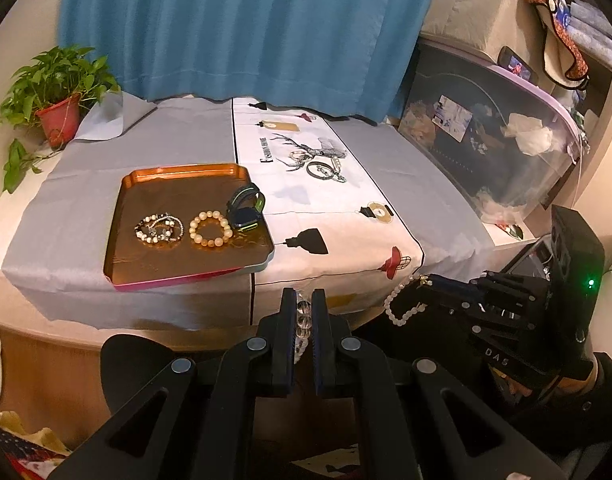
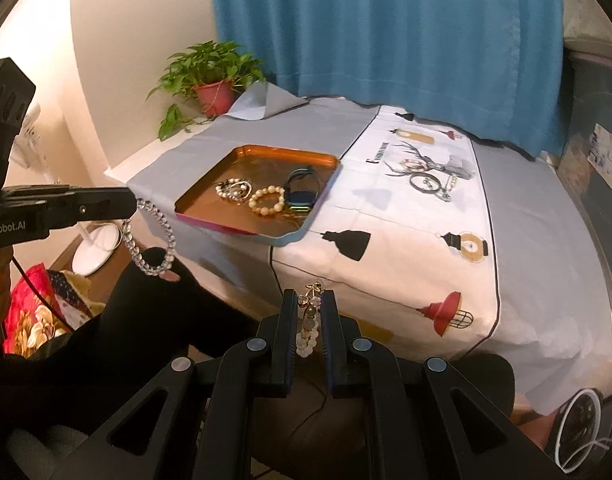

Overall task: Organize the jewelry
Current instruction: 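Carry the pearl pin with the right tool while the left tool carries the strand to the tray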

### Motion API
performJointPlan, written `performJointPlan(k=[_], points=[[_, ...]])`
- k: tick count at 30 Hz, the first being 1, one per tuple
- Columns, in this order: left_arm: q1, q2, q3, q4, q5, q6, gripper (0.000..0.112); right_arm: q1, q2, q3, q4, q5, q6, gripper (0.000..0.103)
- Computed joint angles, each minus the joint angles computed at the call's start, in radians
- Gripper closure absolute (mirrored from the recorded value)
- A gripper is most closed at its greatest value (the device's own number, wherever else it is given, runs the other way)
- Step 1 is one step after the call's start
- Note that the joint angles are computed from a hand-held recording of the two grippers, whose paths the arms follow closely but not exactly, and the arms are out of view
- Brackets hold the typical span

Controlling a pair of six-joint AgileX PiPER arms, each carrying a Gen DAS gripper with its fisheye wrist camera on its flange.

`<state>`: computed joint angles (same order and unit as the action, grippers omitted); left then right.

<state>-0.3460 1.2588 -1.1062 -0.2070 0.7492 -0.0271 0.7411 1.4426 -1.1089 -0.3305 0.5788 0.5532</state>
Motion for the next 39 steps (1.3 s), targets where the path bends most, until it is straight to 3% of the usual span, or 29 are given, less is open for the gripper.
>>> performJointPlan(k=[18,39], points=[[0.014,-0.004,0.001,-0.016,0.007,0.005,0.107,0.023,0.044,-0.033,0.01,0.022,-0.023,0.091],[0.232,0.006,0.034,-0.178,0.016,0.2,0.107,0.044,0.193,-0.217,0.041,0.081,-0.112,0.091]])
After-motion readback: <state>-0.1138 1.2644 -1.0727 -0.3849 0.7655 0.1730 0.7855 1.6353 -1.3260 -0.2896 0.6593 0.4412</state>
